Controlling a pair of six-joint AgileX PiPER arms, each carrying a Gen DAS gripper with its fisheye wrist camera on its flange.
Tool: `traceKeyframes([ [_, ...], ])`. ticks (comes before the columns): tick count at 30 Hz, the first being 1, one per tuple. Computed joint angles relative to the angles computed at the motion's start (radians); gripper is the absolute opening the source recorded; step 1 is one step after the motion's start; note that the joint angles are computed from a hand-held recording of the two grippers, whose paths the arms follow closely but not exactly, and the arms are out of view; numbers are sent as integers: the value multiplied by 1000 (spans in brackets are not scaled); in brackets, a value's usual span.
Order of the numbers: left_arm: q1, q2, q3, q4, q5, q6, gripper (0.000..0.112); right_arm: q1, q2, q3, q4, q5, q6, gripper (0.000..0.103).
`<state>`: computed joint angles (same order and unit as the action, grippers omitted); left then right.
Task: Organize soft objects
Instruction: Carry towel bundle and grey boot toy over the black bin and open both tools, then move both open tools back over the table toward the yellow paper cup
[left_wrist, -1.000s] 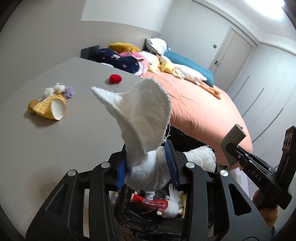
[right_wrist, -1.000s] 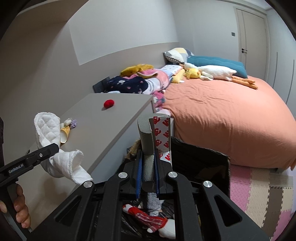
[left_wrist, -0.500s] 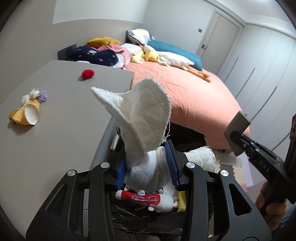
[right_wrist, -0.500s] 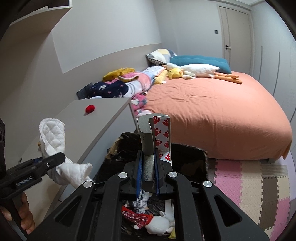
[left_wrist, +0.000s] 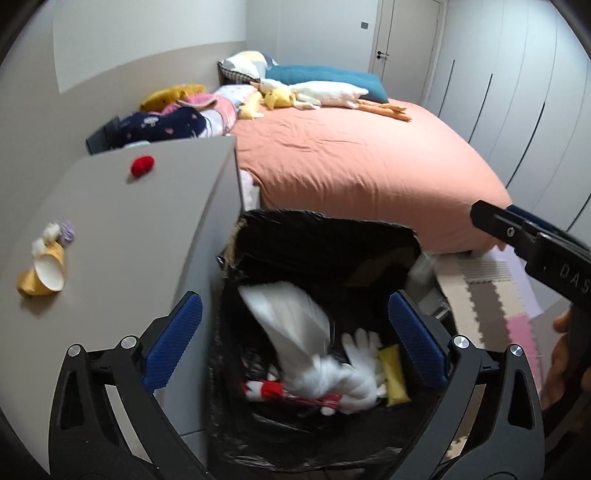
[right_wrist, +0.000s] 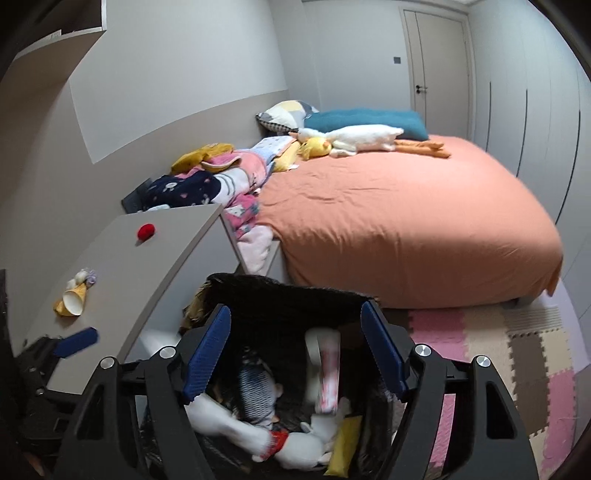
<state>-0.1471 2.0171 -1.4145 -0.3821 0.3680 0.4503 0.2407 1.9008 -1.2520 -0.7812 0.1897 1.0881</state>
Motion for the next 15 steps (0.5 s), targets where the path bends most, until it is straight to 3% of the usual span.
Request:
traceKeyframes([
  [5,25,18,-31,-44,44,16,97,-7,2,-1,9,-5,-6,76],
  [15,24,39,-38,-6,44,-27,97,-2,17,-13,91,0,-93,76],
])
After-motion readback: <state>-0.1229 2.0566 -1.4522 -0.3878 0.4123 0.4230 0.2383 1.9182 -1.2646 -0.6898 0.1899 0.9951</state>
